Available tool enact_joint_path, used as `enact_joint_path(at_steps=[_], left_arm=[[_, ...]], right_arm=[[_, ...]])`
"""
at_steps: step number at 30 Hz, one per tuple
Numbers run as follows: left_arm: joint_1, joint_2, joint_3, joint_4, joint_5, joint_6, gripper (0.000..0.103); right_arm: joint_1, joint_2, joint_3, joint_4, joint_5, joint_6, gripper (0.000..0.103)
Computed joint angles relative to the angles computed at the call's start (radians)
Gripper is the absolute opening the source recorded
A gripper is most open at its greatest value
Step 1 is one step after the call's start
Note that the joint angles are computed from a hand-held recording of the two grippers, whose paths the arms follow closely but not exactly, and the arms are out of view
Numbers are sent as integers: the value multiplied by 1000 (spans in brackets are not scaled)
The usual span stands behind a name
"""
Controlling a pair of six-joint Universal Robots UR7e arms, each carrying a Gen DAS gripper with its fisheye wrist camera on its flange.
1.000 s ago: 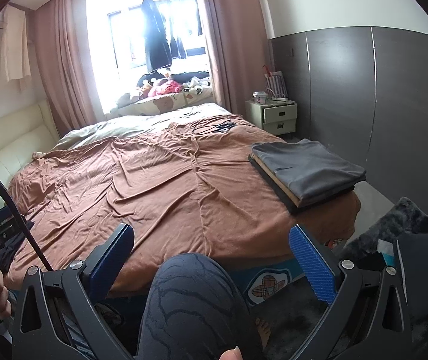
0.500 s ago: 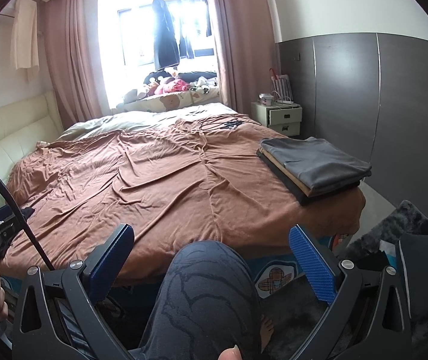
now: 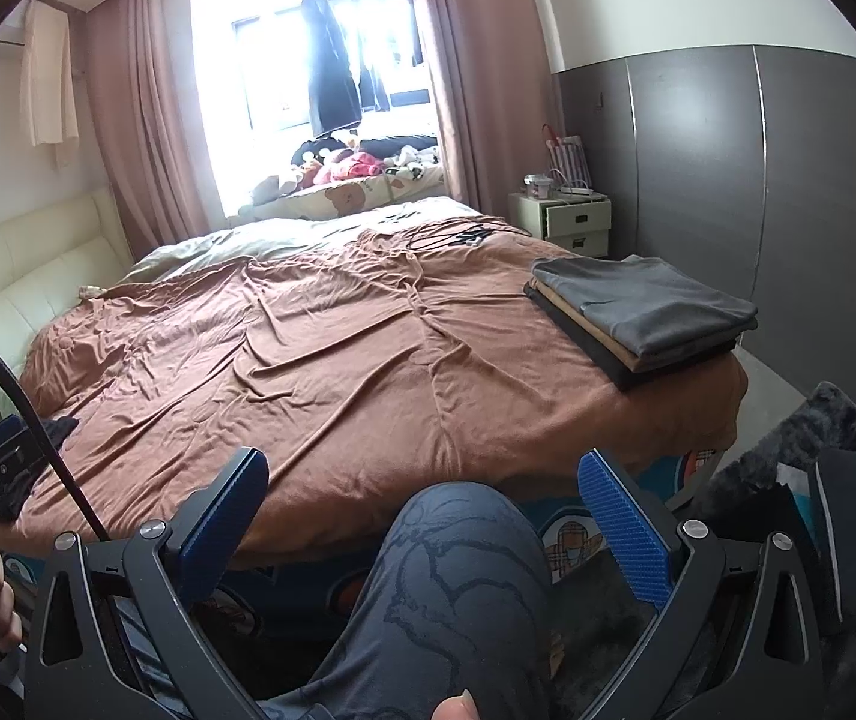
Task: Fold small clothes
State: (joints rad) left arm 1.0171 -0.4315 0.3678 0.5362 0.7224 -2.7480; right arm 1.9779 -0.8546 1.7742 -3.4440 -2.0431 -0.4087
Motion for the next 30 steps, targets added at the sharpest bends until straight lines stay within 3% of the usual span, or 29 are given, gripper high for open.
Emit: enact_joint_path(at_steps=[30], left_arm=[[-12, 22, -30, 20, -13, -4, 103]], right_arm=[[-1, -20, 32, -32, 5, -4, 103]])
